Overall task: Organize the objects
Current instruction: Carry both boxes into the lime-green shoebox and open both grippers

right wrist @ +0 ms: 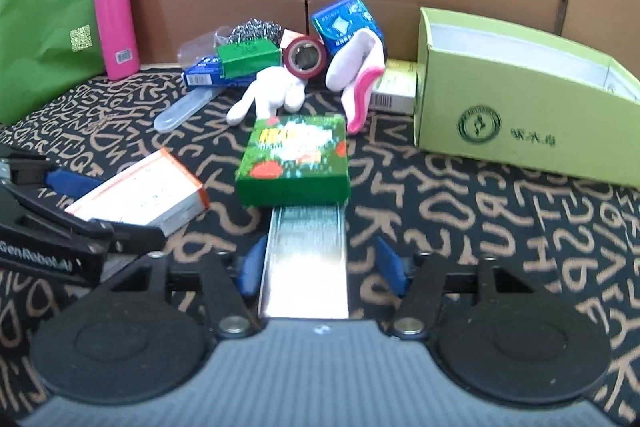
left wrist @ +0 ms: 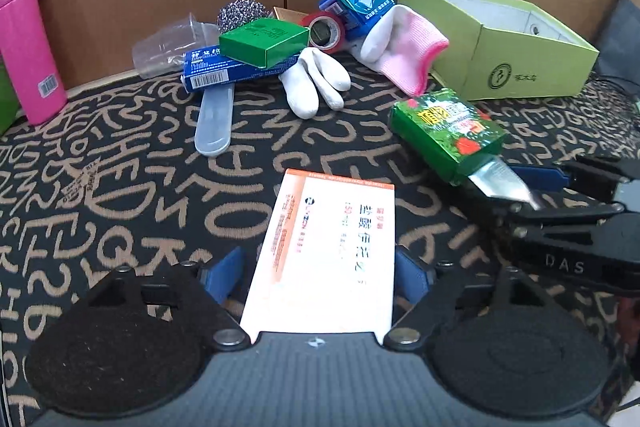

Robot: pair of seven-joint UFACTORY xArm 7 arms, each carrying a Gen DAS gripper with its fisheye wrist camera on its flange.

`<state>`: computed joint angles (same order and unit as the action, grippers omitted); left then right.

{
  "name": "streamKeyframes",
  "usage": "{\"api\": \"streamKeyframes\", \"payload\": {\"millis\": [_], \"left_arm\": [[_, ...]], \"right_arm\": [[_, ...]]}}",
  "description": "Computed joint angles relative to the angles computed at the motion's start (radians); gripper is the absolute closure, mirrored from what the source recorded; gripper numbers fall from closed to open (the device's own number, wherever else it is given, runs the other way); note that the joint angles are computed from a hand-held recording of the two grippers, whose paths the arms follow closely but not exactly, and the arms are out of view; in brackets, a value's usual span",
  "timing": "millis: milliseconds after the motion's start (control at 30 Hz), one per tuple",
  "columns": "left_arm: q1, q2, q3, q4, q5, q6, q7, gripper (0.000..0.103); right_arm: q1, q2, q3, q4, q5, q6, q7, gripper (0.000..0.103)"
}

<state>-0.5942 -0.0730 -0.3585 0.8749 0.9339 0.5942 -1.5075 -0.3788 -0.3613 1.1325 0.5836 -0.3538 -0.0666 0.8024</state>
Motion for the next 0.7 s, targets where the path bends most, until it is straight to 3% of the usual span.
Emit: {"api": "streamKeyframes", "payload": {"millis": [33,67,200,400,600,700], "left_arm": [[-0.002,0.009,-0.002,0.01,0.004,0.011,0.009,0.024],[-0.004,0.009,-0.003,0.014,0.011,0.011,0.009,0.033],[0.003,-0.037,0.0,-0.014,-0.02,-0.063,-0.027,0.034],[0.01,-0.101,-0.061,0.009,0.035,0.02,-0.083,0.034],[0.026,-0.078,-0.082,0.081,0.089,0.005,-0.065,0.034],[0.023,-0.012,-0.071,0.174,0.144,-0.004,-0.043,0.034]], "right_arm": [[-0.016,0.012,0.012,0.008,-0.009,-0.002,-0.009,0.065],[-0.026,0.012,0.019,0.017,-0.011,0.009,-0.011,0.065],[0.094,-0.026,-0.1,-0.004,-0.007,0.012,-0.011,0.065],[0.199,-0.152,-0.203,-0.067,0.026,-0.013,-0.016,0.065],[0.257,-0.194,-0.28,-0.109,0.063,-0.028,-0.029,0.065],[0.265,-0.203,-0.325,-0.116,0.074,-0.041,-0.055,0.065]]}}
